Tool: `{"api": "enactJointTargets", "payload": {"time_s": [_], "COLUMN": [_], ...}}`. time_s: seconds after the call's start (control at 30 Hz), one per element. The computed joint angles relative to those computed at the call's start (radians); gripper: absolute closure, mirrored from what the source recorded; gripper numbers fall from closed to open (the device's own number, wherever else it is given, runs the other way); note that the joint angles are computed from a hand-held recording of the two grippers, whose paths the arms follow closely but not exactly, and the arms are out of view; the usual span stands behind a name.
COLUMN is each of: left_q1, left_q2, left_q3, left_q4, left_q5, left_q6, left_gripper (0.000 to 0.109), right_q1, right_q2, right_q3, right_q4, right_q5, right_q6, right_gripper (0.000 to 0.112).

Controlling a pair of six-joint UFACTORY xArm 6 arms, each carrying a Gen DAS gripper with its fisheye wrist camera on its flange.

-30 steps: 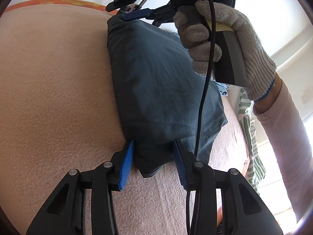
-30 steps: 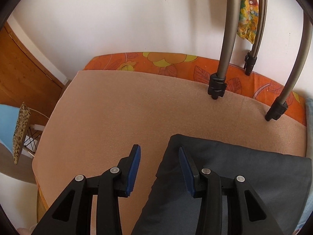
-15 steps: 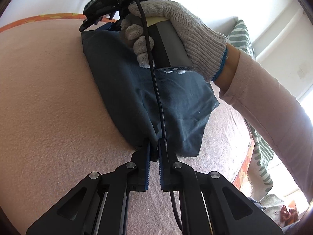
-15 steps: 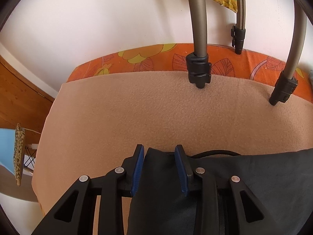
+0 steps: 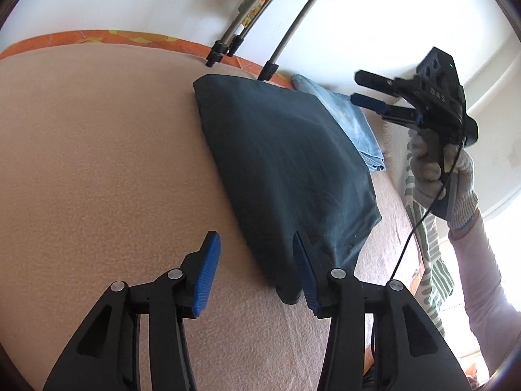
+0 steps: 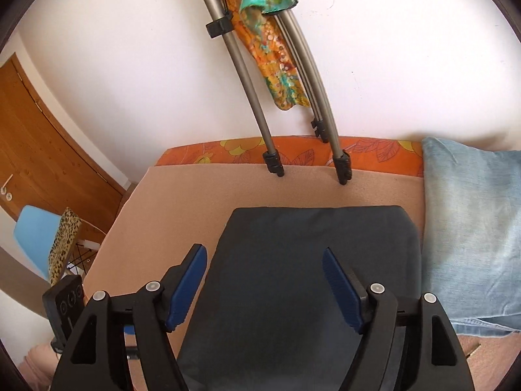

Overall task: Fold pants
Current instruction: 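Grasp the folded pants edge with the left tool while the right tool grasps the other edge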

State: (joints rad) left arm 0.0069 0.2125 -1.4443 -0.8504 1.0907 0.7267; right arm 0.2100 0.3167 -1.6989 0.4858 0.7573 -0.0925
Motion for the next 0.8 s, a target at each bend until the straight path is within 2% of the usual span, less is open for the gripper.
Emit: {"api": "enactJointTargets", "payload": {"time_s": [0.13,0.23,0.3,0.4,0.53,0.63,0.8], "left_q1": [-0.005,-0.010,-0.020,-0.036,-0.040,-0.042,-0.051], "left_q2": [0.105,0.183,0.212,0.244,0.286,0.306,0.313], "left_q3": [-0.125,-0.209,-0.241,-0.276,-0.331,-0.354,-0.356], "left_q4": [-0.007,-0.023,-0.024,-0.001,0.013,0.013,-0.010], "left_q5": [0.029,0.058,0.048,0.043,0.076,0.090,0.056], "left_q6": [-0.096,-0.173,-0.209,-0.236,-0.268,-0.273,-0.243], "left_gripper": [0.056,0.049,0.048,0.048,0.048,0.046,0.045], "right_q1": [-0.081,-0.133,-0.163,-0.194,-0.208,-0.205,-0.187], "right_q2": [-0.166,-0.213,-0.222,-0.202,-0.152,-0.101,-0.050], "right_q3": [0.220,0.308,0.344,0.371,0.369,0.341,0.310], "right_q4": [0.044,0.083,0.126,0.242,0.350,0.373,0.418], "right_q5": [0.026,0.036,0.049,0.075,0.096,0.095,0.076], "right_q6": [-0.035,-0.049,-0.068,-0.125,-0.190,-0.209,-0.261], "right_gripper": [0.036,0.036,0.035,0.035,0.035,0.034,0.034]}}
